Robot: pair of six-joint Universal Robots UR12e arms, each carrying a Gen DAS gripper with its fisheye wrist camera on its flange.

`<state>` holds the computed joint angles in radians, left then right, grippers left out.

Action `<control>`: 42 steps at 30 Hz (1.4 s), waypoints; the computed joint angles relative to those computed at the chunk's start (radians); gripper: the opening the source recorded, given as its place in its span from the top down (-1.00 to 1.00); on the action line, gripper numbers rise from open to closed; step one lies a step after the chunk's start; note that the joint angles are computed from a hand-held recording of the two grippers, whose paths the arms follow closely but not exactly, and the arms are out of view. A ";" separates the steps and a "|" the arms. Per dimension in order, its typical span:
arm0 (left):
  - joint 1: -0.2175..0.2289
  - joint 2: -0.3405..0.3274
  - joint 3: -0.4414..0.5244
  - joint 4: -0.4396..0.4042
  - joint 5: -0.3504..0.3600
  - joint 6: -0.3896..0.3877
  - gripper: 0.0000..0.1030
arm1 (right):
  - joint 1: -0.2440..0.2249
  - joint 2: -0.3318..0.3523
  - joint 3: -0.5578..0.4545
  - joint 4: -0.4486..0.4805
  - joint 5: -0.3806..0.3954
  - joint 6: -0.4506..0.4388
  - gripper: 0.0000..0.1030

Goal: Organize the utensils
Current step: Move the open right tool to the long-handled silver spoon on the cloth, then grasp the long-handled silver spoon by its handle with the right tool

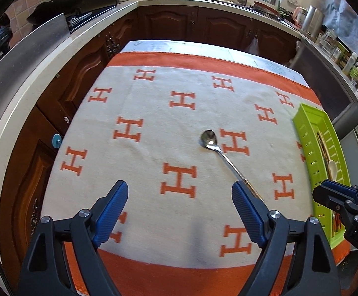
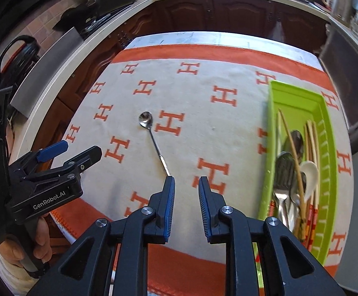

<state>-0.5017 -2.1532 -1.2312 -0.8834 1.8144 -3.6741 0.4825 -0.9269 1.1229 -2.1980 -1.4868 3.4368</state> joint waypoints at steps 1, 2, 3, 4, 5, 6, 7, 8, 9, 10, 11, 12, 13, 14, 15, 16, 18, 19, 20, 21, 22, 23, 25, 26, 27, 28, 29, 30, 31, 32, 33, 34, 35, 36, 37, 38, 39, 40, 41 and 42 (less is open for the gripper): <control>0.006 0.001 -0.002 -0.001 -0.007 0.003 -0.65 | 0.003 0.012 -0.021 0.016 0.002 -0.006 0.60; 0.008 0.001 -0.001 -0.004 -0.012 0.004 -0.65 | 0.006 0.029 -0.050 0.036 0.005 -0.017 0.60; 0.015 0.003 -0.003 -0.003 -0.021 0.003 -0.65 | 0.007 0.040 -0.066 0.044 0.009 -0.025 0.60; 0.018 0.004 -0.005 -0.003 -0.022 0.002 -0.65 | 0.010 0.056 -0.092 0.061 0.015 -0.037 0.59; 0.023 0.004 -0.005 -0.005 -0.020 0.000 -0.67 | 0.012 0.074 -0.120 0.083 0.019 -0.047 0.59; 0.027 0.004 -0.005 -0.008 -0.016 -0.001 -0.70 | 0.015 0.093 -0.152 0.106 0.028 -0.061 0.59; 0.030 0.003 -0.004 -0.013 -0.011 -0.005 -0.74 | 0.016 0.104 -0.169 0.116 0.035 -0.069 0.58; 0.032 0.003 -0.004 -0.017 -0.007 -0.009 -0.76 | 0.018 0.123 -0.199 0.136 0.041 -0.083 0.58; 0.036 0.001 -0.003 -0.028 -0.005 -0.013 -0.76 | 0.020 0.143 -0.230 0.157 0.042 -0.094 0.58; 0.039 0.001 -0.002 -0.033 -0.007 -0.014 -0.76 | 0.022 0.154 -0.246 0.165 0.046 -0.102 0.58; 0.043 0.000 -0.002 -0.043 -0.013 -0.018 -0.76 | 0.023 0.174 -0.274 0.180 0.055 -0.114 0.57; 0.046 -0.001 -0.002 -0.049 -0.018 -0.022 -0.76 | 0.024 0.189 -0.295 0.192 0.057 -0.119 0.57; 0.048 -0.001 -0.004 -0.052 -0.021 -0.025 -0.76 | 0.025 0.206 -0.319 0.209 0.054 -0.122 0.57; 0.050 -0.001 -0.006 -0.055 -0.025 -0.027 -0.76 | 0.025 0.226 -0.347 0.225 0.052 -0.131 0.57; 0.051 -0.001 -0.008 -0.058 -0.028 -0.030 -0.76 | 0.026 0.246 -0.375 0.244 0.048 -0.142 0.57; 0.052 -0.001 -0.011 -0.058 -0.031 -0.030 -0.76 | 0.028 0.268 -0.407 0.271 0.034 -0.143 0.57; 0.055 0.001 -0.018 -0.057 -0.040 -0.029 -0.76 | 0.027 0.301 -0.452 0.310 0.029 -0.151 0.57; 0.056 0.001 -0.020 -0.059 -0.043 -0.029 -0.76 | 0.027 0.313 -0.467 0.320 0.032 -0.158 0.57; 0.058 0.001 -0.022 -0.062 -0.048 -0.032 -0.76 | 0.027 0.329 -0.491 0.343 0.033 -0.173 0.57; 0.059 0.001 -0.023 -0.064 -0.052 -0.035 -0.76 | 0.028 0.340 -0.507 0.356 0.030 -0.184 0.57; 0.061 0.000 -0.024 -0.066 -0.056 -0.038 -0.76 | 0.029 0.351 -0.522 0.366 0.028 -0.198 0.57; 0.062 0.000 -0.024 -0.067 -0.058 -0.040 -0.76 | 0.030 0.359 -0.533 0.375 0.028 -0.210 0.57; 0.066 -0.002 -0.025 -0.069 -0.067 -0.047 -0.76 | 0.032 0.368 -0.542 0.357 0.017 -0.240 0.57; 0.068 -0.002 -0.025 -0.069 -0.072 -0.050 -0.76 | 0.033 0.373 -0.551 0.362 0.017 -0.252 0.57; 0.069 -0.003 -0.026 -0.069 -0.075 -0.050 -0.76 | 0.035 0.374 -0.553 0.358 0.016 -0.261 0.57; 0.070 -0.003 -0.026 -0.070 -0.078 -0.050 -0.76 | 0.035 0.379 -0.561 0.360 0.015 -0.271 0.60; 0.071 -0.003 -0.026 -0.071 -0.085 -0.050 -0.76 | 0.037 0.382 -0.567 0.362 0.004 -0.284 0.65; 0.072 -0.004 -0.026 -0.071 -0.089 -0.050 -0.76 | 0.039 0.384 -0.572 0.365 -0.011 -0.288 0.82; 0.073 -0.004 -0.025 -0.072 -0.091 -0.049 -0.76 | 0.040 0.384 -0.574 0.367 -0.026 -0.286 0.89; 0.072 -0.006 -0.024 -0.075 -0.092 -0.048 -0.76 | 0.037 0.382 -0.569 0.363 -0.019 -0.279 0.92; 0.072 -0.006 -0.023 -0.077 -0.092 -0.046 -0.76 | 0.037 0.380 -0.564 0.359 -0.014 -0.272 0.93; 0.072 -0.006 -0.022 -0.078 -0.092 -0.044 -0.76 | 0.034 0.377 -0.557 0.354 -0.003 -0.260 0.93; 0.072 -0.006 -0.022 -0.079 -0.093 -0.042 -0.76 | 0.030 0.368 -0.540 0.342 0.011 -0.243 0.93; 0.071 -0.007 -0.021 -0.080 -0.093 -0.039 -0.76 | 0.026 0.357 -0.521 0.331 0.024 -0.229 0.93; 0.069 -0.007 -0.020 -0.082 -0.092 -0.037 -0.76 | 0.021 0.346 -0.500 0.319 0.039 -0.216 0.93; 0.068 -0.008 -0.018 -0.085 -0.092 -0.034 -0.76 | 0.016 0.331 -0.473 0.305 0.059 -0.203 0.93; 0.067 -0.008 -0.017 -0.087 -0.091 -0.032 -0.76 | 0.012 0.318 -0.449 0.289 0.073 -0.192 0.93; 0.065 -0.008 -0.015 -0.090 -0.092 -0.029 -0.76 | 0.009 0.303 -0.424 0.273 0.084 -0.180 0.93; 0.064 -0.008 -0.014 -0.090 -0.092 -0.027 -0.76 | 0.004 0.283 -0.390 0.250 0.099 -0.166 0.93; 0.062 -0.009 -0.013 -0.091 -0.092 -0.023 -0.76 | 0.001 0.269 -0.366 0.230 0.111 -0.153 0.93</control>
